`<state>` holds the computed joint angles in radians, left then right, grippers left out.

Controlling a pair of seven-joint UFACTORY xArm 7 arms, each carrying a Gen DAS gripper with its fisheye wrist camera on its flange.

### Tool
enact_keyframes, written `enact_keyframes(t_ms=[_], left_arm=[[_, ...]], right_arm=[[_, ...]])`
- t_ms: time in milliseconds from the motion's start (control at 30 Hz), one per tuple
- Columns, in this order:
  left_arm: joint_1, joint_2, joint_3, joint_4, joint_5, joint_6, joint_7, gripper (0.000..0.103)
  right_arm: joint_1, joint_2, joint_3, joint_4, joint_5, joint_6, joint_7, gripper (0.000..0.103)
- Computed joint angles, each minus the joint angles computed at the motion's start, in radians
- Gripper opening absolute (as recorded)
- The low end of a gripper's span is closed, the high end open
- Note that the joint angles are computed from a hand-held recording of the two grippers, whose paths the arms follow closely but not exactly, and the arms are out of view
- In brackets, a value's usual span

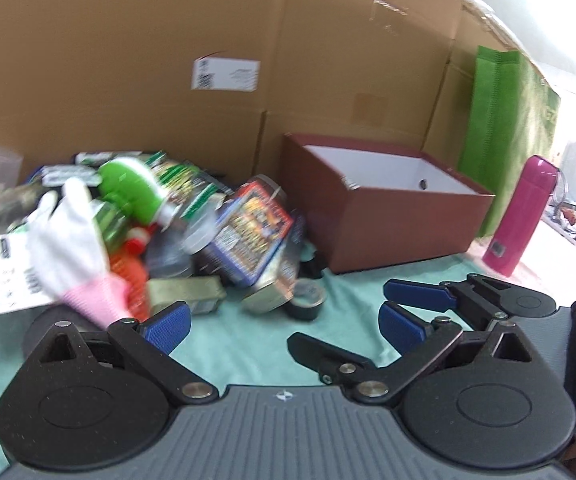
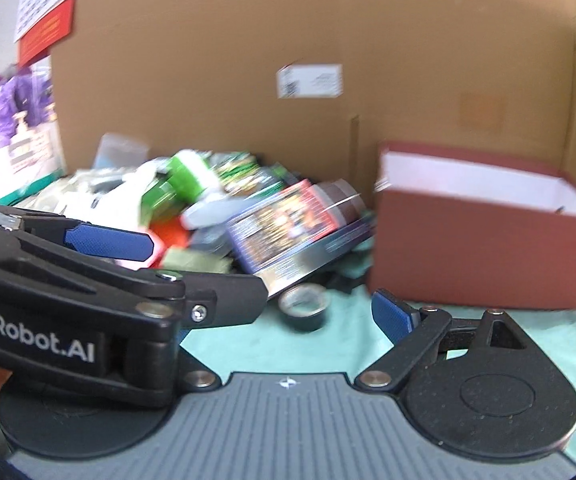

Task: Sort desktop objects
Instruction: 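Move both tools back to the pile, then grasp the black tape roll with the right tool while the left tool grasps the green box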

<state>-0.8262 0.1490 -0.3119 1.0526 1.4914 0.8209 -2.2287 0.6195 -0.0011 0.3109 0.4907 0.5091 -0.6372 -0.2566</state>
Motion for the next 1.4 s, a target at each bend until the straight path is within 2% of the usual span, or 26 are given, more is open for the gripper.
enact_keyframes(t_ms=[200, 400, 867, 933, 1000, 1033, 1067, 1200, 1267, 1367, 1400], left_arm=[[0.038, -0.035, 0.011, -0.067, -0.014, -0.028, -0.082, 0.101], [0.078, -0.021, 0.025, -0.062, 0.015, -0.057, -0.076, 0.095], [0.133, 0.049, 0.074, 0.01, -0.008, -0.148, 0.069, 0.092], [0.14, 0.061, 0.084, 0.018, -0.01, -0.182, 0.089, 0.088], [0.136, 0.071, 0.088, 0.026, -0.026, -0.178, 0.121, 0.082], [0.131, 0.073, 0.09, 0.027, -0.026, -0.17, 0.136, 0.077], [0.132, 0.075, 0.092, 0.028, -0.033, -0.182, 0.159, 0.065], [0.128, 0.071, 0.096, 0.023, -0.057, -0.199, 0.19, 0.064], [0.122, 0.068, 0.094, 0.022, -0.071, -0.196, 0.213, 0.064], [0.112, 0.06, 0.089, 0.015, -0.08, -0.199, 0.237, 0.064], [0.111, 0.055, 0.088, 0.009, -0.076, -0.208, 0.23, 0.064]], right_arm=[[0.038, 0.059, 0.0, 0.042, 0.017, 0.012, -0.017, 0.09], [0.066, 0.089, -0.022, 0.075, 0.074, 0.015, -0.067, 0.089], [0.075, 0.177, -0.089, 0.184, 0.082, 0.076, -0.132, 0.089], [0.073, 0.19, -0.101, 0.199, 0.075, 0.092, -0.13, 0.089], [0.069, 0.202, -0.111, 0.213, 0.062, 0.107, -0.121, 0.088], [0.067, 0.207, -0.116, 0.221, 0.055, 0.117, -0.117, 0.086], [0.067, 0.21, -0.122, 0.228, 0.051, 0.131, -0.114, 0.083], [0.039, 0.207, -0.128, 0.233, -0.026, 0.184, -0.043, 0.061], [0.041, 0.2, -0.134, 0.22, -0.044, 0.172, -0.027, 0.057], [0.061, 0.18, -0.147, 0.198, -0.022, 0.17, -0.053, 0.046], [0.074, 0.171, -0.155, 0.192, 0.008, 0.171, -0.078, 0.038]])
